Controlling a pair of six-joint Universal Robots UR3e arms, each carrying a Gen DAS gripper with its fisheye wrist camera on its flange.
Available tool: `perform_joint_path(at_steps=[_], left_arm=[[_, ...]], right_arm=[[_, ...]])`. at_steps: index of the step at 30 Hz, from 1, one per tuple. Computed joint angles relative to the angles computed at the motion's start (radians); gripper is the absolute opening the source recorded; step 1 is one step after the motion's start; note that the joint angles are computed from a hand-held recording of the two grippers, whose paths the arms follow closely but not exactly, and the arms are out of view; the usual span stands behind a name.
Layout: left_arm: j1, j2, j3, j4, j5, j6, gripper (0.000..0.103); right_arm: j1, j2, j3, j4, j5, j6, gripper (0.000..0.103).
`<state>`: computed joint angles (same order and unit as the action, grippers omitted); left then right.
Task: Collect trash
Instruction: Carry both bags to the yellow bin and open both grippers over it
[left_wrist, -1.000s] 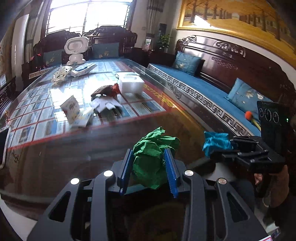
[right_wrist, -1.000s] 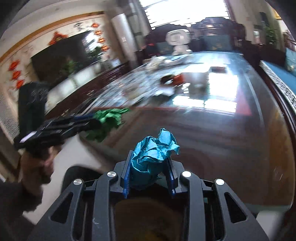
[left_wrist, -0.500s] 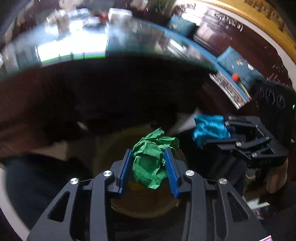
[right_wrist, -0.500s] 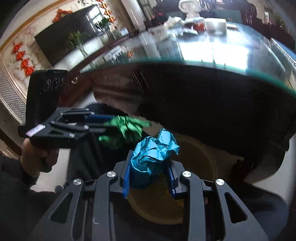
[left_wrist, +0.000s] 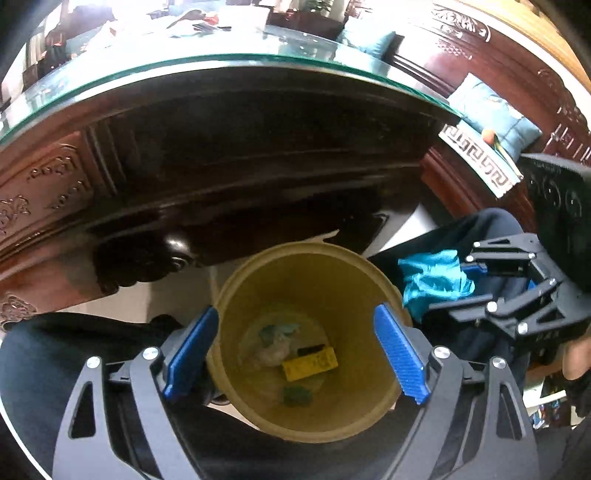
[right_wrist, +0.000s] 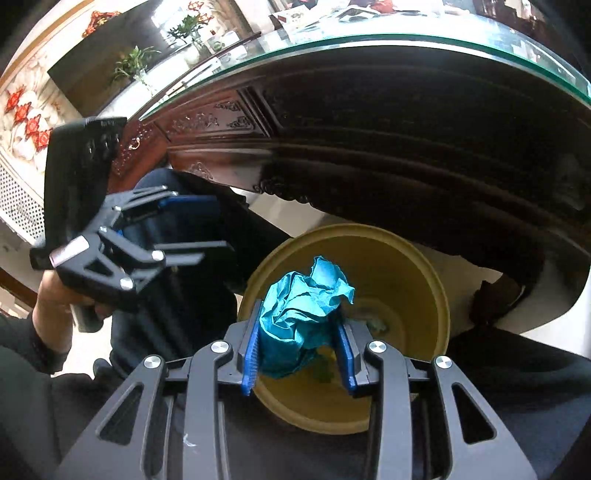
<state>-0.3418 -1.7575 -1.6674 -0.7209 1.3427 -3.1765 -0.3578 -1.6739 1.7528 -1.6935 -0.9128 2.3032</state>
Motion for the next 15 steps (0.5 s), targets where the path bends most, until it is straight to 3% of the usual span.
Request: perform_joint_path(at_steps=[1,2,15], left_arm=[[-0.001,0.002,0.008,-0.007,0.006,-0.006,0.086],[0.001,0.002,0.009,-0.007,0.008,-0.009,0.086],[0.014,-0.018,0.039,-0.029,0.009,-0.039,0.087]], right_arm=[[0.001,-0.007,0.011,-0.01,0.004,0.003,0.051],[0.005,-0.005,0.011,-0.02,0.007,0.01,0.065],[0.014,0.003,-0.001,-0.016,-0.016,-0.007,0.066]])
